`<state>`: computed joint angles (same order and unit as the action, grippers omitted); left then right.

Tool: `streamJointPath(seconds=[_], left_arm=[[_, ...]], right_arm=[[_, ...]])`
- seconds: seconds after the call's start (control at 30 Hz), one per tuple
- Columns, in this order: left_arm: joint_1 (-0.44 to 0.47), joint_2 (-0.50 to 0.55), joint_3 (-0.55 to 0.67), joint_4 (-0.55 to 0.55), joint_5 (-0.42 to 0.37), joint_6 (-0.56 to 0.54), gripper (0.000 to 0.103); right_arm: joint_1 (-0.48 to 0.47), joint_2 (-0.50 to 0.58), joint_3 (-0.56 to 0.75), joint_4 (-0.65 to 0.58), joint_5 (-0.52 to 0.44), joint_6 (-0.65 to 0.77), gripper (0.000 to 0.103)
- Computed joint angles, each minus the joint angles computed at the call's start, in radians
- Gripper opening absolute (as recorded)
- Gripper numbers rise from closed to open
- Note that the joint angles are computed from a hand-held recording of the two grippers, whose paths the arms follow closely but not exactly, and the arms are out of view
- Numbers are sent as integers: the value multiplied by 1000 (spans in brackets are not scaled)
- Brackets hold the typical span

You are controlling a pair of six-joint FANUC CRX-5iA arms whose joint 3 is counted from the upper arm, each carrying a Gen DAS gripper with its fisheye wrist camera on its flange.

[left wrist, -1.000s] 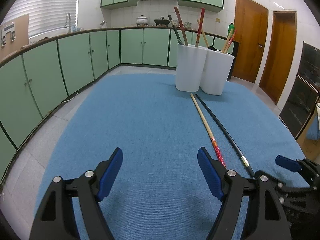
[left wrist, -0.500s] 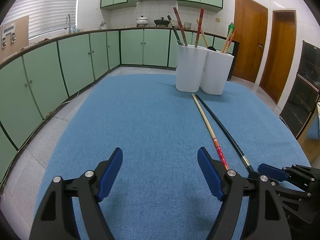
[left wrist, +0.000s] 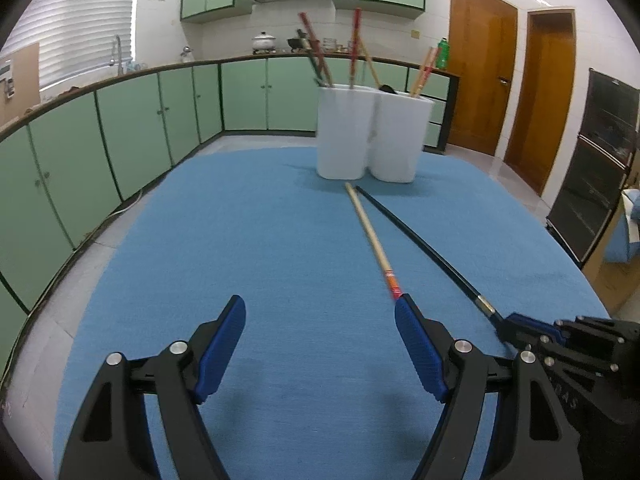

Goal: Organize utensils
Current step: 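Grasp the red-patterned chopstick with the left gripper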

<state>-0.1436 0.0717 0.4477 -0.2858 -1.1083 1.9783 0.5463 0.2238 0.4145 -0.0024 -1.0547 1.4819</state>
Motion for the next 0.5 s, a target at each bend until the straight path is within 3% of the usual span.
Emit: streamJointPath(seconds=[0.3, 0.5], left_arm=[[-35, 74, 80, 34, -75, -41, 75], [-31, 120, 129, 67, -143, -75, 65]], right_arm=[[-53, 14, 37, -61, -35, 13, 6], [-70, 18, 47, -95, -43, 33, 7]])
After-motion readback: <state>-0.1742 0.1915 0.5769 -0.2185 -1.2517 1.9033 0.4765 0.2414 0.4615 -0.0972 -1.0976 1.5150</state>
